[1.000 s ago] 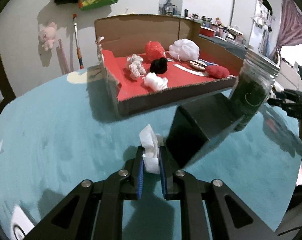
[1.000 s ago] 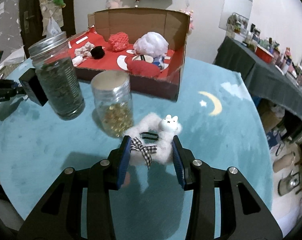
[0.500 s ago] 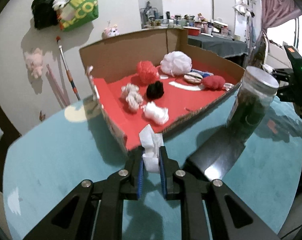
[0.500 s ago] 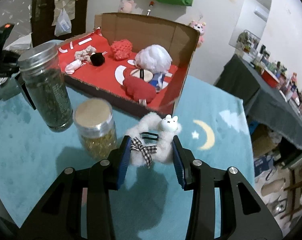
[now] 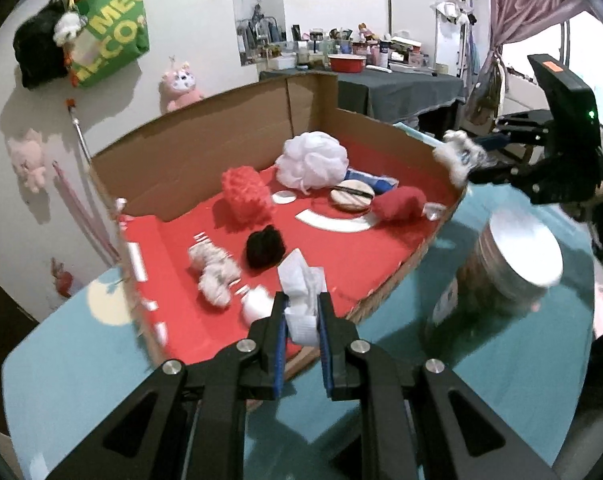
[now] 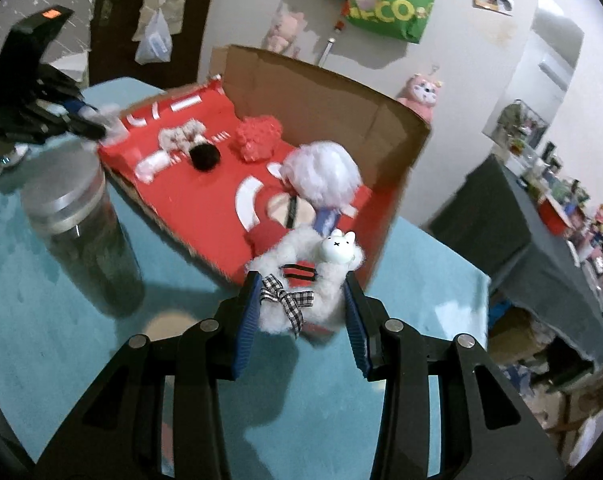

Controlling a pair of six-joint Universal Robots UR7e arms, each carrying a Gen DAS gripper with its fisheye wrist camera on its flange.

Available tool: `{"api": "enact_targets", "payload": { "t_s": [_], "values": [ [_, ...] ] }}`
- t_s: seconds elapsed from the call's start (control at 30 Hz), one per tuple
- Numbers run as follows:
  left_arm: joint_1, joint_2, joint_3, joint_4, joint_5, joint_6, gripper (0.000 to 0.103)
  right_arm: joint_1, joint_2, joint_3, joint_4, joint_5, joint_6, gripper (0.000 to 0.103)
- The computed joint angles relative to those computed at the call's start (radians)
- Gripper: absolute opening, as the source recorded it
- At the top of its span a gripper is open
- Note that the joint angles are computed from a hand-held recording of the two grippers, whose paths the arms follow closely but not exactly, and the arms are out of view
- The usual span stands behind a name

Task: Organize soft objects
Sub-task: 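Carry the tissue with the left gripper while the right carries the bunny into the box, then open both grippers to drop the tissue and bunny in the box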

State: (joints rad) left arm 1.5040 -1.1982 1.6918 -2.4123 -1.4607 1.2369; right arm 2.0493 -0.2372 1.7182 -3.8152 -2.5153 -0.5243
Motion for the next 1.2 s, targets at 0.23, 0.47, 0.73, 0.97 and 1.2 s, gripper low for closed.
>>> {"api": "enact_targets", "payload": {
  "t_s": [0.23, 0.47, 0.73, 0.97, 1.2],
  "values": [
    [-0.051, 0.082, -0.056, 0.090, 0.075, -0.127, 0.015, -0.063, -0.064, -0.066, 0.271, 0.223, 0.114, 0.038],
    [-0.085, 0.179, -0.147, 0.183, 0.178, -0.259, 0.015, -0.117, -0.063, -0.196, 0.569, 0.338, 0.207, 0.038],
    [-0.098, 0.224, -0.181, 0.225, 0.225, -0.277, 0.015, -0.151, -0.039, -0.314, 0.817, 0.364, 0.282, 0.039],
    [-0.099, 0.240, -0.184, 0.217, 0.255, -0.275, 0.015, -0.159, -0.016, -0.366, 0.909, 0.353, 0.296, 0.040],
    [-0.094, 0.251, -0.194, 0.210, 0.268, -0.280, 0.016, -0.166, -0.008, -0.389, 0.936, 0.341, 0.306, 0.040]
  ]
}}
